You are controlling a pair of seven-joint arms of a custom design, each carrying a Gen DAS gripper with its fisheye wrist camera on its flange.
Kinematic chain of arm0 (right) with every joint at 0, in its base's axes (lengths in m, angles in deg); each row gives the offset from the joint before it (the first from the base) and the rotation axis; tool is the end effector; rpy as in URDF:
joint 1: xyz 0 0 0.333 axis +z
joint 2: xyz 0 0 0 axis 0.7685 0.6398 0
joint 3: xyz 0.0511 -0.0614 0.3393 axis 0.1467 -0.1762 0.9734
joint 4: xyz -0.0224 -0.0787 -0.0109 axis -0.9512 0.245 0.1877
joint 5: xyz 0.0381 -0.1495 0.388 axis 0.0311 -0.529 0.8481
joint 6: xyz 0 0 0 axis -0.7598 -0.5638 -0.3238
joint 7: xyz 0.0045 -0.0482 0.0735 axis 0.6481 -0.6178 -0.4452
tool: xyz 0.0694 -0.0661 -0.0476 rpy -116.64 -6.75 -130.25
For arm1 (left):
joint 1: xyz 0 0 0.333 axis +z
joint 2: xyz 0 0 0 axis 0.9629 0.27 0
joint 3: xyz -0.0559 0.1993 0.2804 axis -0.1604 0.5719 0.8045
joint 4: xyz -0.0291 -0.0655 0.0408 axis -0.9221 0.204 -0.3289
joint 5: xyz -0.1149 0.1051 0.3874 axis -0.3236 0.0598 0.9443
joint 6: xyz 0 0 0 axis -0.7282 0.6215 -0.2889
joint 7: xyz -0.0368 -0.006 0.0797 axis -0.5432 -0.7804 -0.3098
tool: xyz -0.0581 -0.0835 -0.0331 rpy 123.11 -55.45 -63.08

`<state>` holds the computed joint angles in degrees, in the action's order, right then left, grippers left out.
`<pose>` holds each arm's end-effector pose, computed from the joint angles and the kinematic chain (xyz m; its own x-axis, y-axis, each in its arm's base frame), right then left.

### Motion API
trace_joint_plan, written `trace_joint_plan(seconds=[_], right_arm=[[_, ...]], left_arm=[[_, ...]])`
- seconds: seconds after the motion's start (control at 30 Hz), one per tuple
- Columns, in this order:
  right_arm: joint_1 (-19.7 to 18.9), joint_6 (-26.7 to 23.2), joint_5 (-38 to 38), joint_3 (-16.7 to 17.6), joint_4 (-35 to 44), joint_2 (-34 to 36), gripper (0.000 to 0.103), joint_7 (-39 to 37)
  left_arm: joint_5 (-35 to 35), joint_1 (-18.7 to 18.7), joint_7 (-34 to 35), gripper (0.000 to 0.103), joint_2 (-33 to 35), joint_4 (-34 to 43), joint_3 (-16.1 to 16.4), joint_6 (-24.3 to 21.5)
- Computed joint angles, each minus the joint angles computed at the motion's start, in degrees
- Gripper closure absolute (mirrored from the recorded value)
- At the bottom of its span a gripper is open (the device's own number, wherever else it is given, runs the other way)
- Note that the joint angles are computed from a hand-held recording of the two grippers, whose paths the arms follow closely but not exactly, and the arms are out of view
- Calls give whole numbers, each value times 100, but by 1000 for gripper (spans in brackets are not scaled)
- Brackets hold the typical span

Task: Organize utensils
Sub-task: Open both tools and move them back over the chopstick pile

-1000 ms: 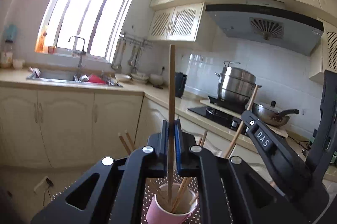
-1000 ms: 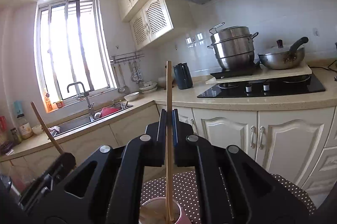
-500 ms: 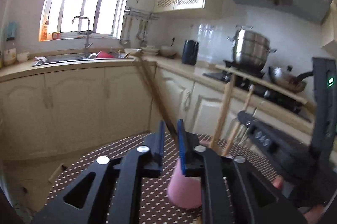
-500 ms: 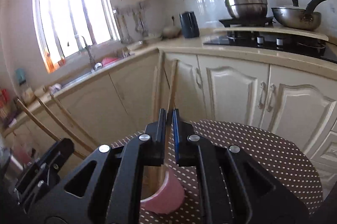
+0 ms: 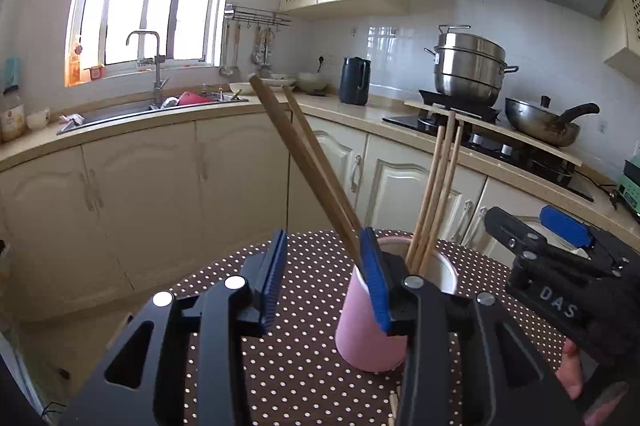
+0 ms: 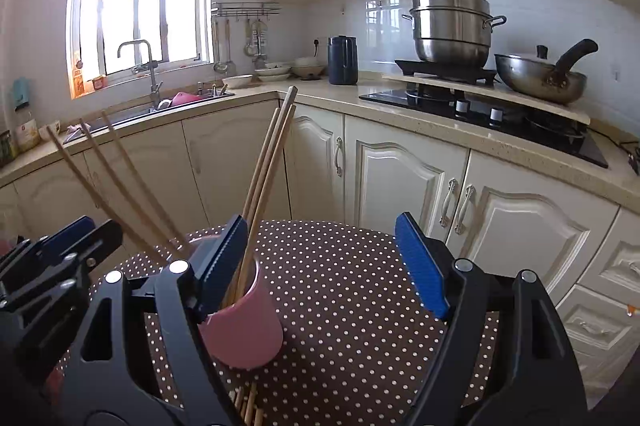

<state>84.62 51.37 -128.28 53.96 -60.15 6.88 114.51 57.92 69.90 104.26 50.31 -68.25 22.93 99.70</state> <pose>0.6257 0.4130 0.5895 -0.1537 -0.9874 -0.0390 -0.3737 0.0946 -0.9227 0.6657 -0.2120 0.5876 -0.2423 -0.9669 0.0805 -0.4114 0.0272 -0.9111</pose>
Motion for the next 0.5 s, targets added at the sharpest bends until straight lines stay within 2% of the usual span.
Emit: trace_joint_plan(seconds=[0.03, 0.1, 0.3, 0.37, 0.43, 0.5], right_arm=[[2, 31, -15, 3, -42, -36, 27, -2], [26, 20, -101, 7, -139, -126, 27, 54], [-58, 164, -140, 160, -601, -499, 27, 312], [-86, 172, -173, 227, -783, -634, 27, 380], [-147, 191, -50, 321, -943, -743, 27, 324], [-205, 299, 49, 398, -1125, -846, 27, 361]], left_arm=[[97, -33, -79, 65, -16, -3, 33, -26], [391, -338, -347, 65, -87, -63, 407, 48], [811, -388, -638, 61, -379, -394, 511, 131], [836, -282, -605, 61, -482, -526, 407, 164], [325, 124, -22, 61, -606, -758, -66, 218], [70, 260, 264, 61, -751, -980, -222, 273]])
